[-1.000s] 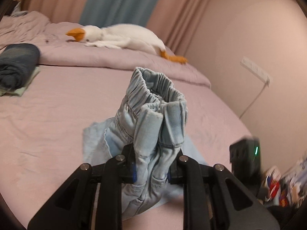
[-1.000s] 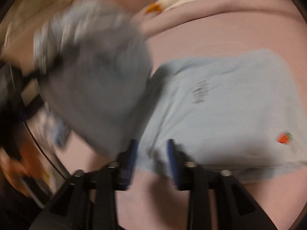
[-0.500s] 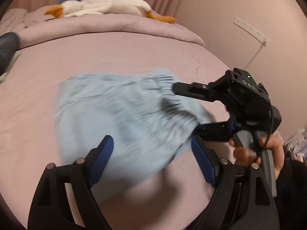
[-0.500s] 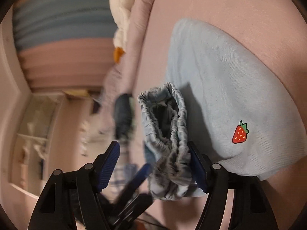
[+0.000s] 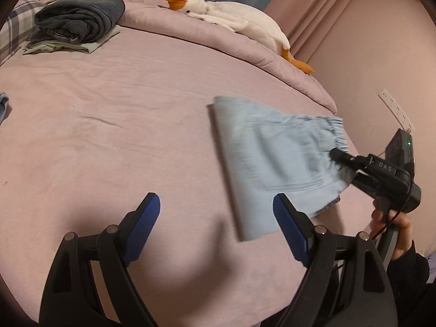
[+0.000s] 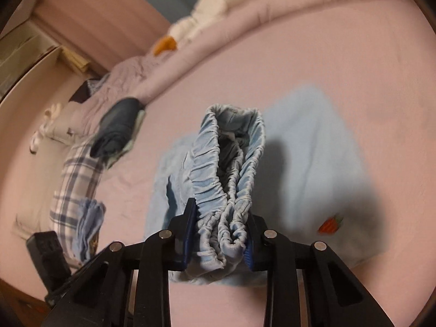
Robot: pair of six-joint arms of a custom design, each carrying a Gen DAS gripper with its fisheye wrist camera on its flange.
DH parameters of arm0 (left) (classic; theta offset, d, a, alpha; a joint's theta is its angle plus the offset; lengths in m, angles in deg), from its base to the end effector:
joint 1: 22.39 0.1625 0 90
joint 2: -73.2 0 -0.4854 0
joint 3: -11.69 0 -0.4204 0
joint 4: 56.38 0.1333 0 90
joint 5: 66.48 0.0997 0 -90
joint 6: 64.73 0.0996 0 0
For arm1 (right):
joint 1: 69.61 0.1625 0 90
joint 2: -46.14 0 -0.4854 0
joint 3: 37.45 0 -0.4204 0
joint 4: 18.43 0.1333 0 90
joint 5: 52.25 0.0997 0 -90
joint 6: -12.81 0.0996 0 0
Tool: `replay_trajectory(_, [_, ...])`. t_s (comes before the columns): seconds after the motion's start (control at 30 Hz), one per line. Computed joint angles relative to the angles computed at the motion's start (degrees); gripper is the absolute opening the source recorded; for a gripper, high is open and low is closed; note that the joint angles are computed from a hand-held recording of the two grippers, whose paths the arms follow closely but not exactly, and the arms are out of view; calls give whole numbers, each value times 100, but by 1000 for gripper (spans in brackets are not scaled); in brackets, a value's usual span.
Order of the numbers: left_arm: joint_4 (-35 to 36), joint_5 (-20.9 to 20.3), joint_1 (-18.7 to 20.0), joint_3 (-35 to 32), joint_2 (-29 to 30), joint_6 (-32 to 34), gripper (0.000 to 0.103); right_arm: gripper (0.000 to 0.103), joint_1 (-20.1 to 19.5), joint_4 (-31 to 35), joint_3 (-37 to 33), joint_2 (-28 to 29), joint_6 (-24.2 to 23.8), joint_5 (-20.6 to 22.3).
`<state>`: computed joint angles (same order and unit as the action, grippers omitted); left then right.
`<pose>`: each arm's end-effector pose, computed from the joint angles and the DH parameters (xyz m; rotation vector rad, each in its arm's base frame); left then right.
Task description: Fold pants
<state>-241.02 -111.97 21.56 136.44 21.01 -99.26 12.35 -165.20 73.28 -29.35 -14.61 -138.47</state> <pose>-0.2497 -0.5229 0.1166 0.0540 2.5901 -1.0677 0.0554 -0.6079 0.3340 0.5295 -2.9881 0.5801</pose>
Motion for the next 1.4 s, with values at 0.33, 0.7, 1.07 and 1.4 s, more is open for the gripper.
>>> replay_trajectory(0.33, [236, -125, 21, -110, 107, 54, 85, 31, -414, 116, -727, 588, 492, -432])
replay_trajectory(0.7, [173, -356, 383, -844, 258, 953, 74, 63, -93, -1758, -78, 227, -473, -1026])
replay_trajectory(1.07, [1400, -1458, 1028, -2588, 897, 2460, 10, 17, 456, -686, 781, -19, -2722, -166])
replay_trajectory(1.4, [1803, -1672, 1505, -2888, 1166, 2531, 5, 8, 602, -949, 794, 641, -3254, -1045])
